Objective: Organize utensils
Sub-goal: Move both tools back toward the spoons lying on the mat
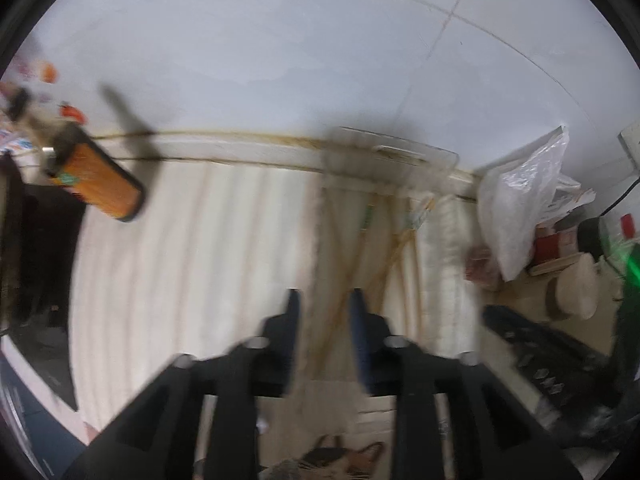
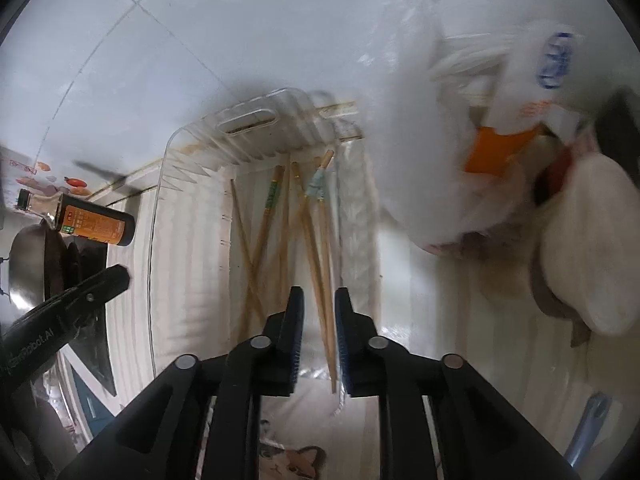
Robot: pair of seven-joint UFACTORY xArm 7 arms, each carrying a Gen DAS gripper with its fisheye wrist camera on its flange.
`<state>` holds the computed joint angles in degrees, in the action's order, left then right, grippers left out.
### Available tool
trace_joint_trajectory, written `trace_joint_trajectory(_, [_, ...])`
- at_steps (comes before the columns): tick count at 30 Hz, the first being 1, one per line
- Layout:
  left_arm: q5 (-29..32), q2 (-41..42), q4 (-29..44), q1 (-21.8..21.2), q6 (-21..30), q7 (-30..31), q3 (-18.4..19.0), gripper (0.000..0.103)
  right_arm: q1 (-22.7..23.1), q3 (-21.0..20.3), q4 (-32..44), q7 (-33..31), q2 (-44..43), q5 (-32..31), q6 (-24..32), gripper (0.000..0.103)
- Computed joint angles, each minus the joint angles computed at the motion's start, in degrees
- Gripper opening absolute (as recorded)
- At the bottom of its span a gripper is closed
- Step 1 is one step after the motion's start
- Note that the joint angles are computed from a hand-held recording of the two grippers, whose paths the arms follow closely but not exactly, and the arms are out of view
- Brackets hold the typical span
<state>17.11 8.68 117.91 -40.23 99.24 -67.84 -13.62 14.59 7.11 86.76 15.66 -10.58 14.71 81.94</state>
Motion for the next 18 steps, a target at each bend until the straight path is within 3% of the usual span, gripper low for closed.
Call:
trace_joint_trajectory(1, [1.64,-1.11,-0.97,-0.73,0.66,-0.71,-0.23,0.050,-0.29,-0.30,-1.17,-0.31,-2.02,-0.68,0.10,0.031])
trace_joint_trajectory(4, [6.44,-5.27,-5.07,-2.48,2.50,-3.68,-1.96,0.068,-0.93,-0.49,-4.47,0.08,-6.86,-2.41,0.19,0.045])
trace_joint_trajectory(5, [7.98,-6.42,-6.23,-2.80,3.34,-4.67,-2.91,0.072,-1.19,-0.74,-6.17,0.21,-9.07,-2.51,0.13,0.047])
trace_joint_trajectory(7, [10.57,-8.75,-8.62,-3.26,5.34,-6.80,-4.97,0.097,-1.59,-1.24,-9.01,0.08,-12.93,-2.52,0.53,0.052])
trace_joint_trajectory(8, [10.62,-10.47,-10.63,-3.05,5.31,-7.69,-5.72,0.101,-1.77,-1.40,-10.43,0.09,-14.68,-2.59,0.99,0.052])
trace_joint_trajectory(14, [4.98,-19.88,-22.52,-0.52,6.05,-11.78,-10.17,0.103,-2.28,-2.71,-20.64,0.40,-26.45,-1.04,8.07,0.053])
trace_joint_trajectory(18, [-2.35,-25.28,-31.05,0.63,6.10,-14.38,-12.33,0.103,-2.20,-2.14,-27.10,0.28,-32.59,-0.88,13.58,0.053])
